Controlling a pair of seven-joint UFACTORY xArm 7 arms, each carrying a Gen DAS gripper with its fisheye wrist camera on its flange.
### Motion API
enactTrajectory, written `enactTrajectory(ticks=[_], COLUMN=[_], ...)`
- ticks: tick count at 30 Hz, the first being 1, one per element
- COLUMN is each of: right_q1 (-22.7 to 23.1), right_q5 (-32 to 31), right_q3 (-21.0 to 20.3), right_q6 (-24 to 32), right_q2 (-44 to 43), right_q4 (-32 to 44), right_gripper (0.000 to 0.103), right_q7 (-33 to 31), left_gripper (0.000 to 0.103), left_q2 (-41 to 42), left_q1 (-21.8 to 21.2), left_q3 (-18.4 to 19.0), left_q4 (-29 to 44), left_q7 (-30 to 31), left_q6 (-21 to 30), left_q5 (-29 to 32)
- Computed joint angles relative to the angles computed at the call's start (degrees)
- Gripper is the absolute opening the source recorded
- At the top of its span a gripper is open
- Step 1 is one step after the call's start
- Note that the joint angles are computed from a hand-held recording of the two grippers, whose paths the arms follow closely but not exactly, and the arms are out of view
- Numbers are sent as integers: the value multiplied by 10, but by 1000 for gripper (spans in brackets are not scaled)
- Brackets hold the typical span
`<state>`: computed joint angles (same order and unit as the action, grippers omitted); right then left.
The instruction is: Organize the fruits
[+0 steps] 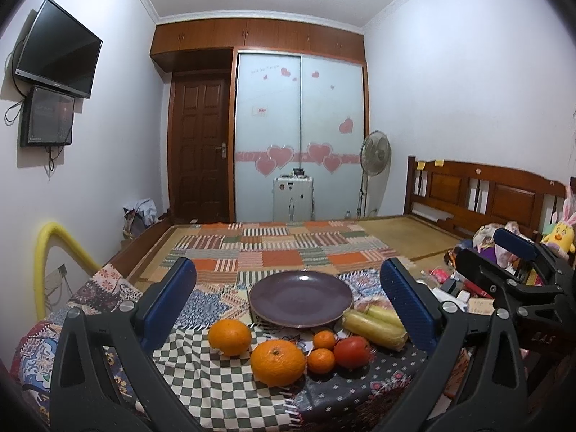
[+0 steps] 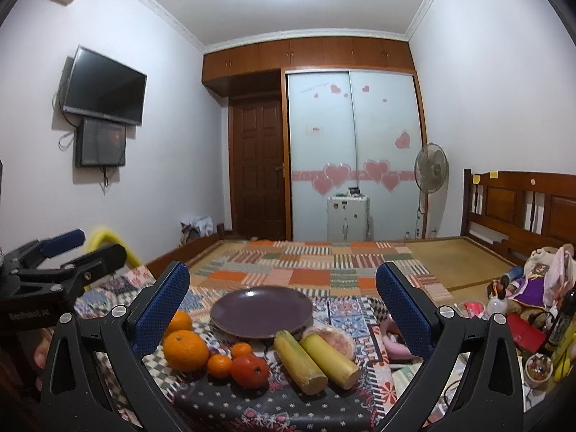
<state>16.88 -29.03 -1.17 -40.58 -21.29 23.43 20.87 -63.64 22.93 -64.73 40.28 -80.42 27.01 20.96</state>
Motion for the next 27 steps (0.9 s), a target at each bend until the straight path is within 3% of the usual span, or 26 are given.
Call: enactTrajectory(ticks=[5,11,15,18,23,27], right_q1=[7,-15,-23,-31,-49,-69], right_q5=[-35,-60,-98,-120,-194,-278], right_q3=[-16,-13,-22,-21,-24,-17], right_q6=[47,81,105,117,121,123], right_q2=[44,89,108,124,153,176], right_q4=[28,46,59,69,91,121], right_gripper=[103,103,103,101,84,68], right_q7=[19,27,51,62,112,186], left_gripper=[103,102,87,87,87,87], left_q2=[36,100,147,178,217,240], left_q1=[-4,-14,-13,-8,17,57], left_q3=[0,13,18,20,2,-32], left_q4=[-24,-65,-83,-95,-90,-68], left_q7=[-1,-22,-38,-54,-68,-66], left_q6=[-9,-54,-71,-97,-120,-125], left_q5=[-3,8,25,41,70,88])
